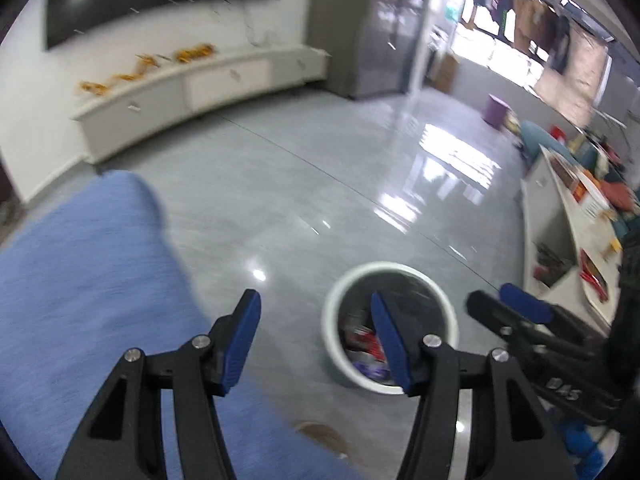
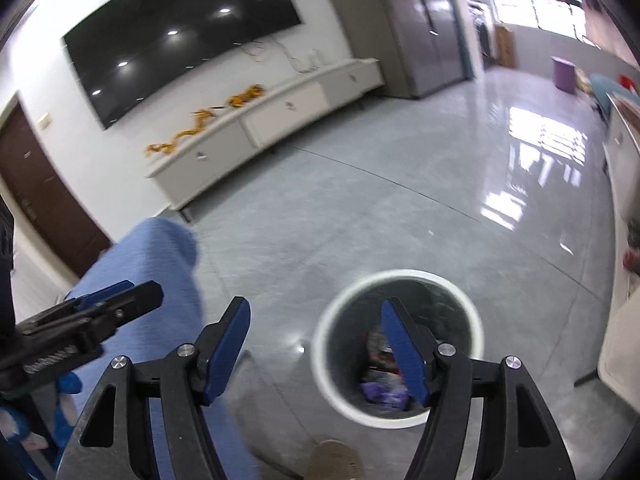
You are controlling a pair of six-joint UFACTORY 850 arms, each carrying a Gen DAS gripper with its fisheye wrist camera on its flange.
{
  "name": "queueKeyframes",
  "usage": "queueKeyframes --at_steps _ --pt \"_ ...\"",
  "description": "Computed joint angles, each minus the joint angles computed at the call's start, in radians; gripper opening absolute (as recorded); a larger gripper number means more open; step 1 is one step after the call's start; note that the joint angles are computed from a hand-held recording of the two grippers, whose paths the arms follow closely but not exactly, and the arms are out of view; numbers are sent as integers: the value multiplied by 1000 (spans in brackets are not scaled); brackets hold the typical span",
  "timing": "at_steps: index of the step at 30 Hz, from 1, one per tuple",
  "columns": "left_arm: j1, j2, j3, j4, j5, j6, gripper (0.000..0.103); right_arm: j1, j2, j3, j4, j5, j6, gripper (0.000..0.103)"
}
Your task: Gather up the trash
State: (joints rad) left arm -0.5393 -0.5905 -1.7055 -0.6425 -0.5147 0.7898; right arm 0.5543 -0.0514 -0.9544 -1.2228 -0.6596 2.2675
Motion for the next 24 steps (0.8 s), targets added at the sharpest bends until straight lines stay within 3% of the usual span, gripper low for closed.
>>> queueKeyframes --at_steps 5,14,20,24 --pt "77 125 155 -25 163 52 56 73 -96 -151 -20 -37 -70 73" --pt "201 245 319 -235 325 258 56 141 -242 -344 -2 -112 -222 84" --pt "244 268 363 -436 359 448 56 164 -302 -407 9 -181 -281 94" --pt "261 269 368 -484 352 483 56 176 -330 -439 6 -235 -297 99"
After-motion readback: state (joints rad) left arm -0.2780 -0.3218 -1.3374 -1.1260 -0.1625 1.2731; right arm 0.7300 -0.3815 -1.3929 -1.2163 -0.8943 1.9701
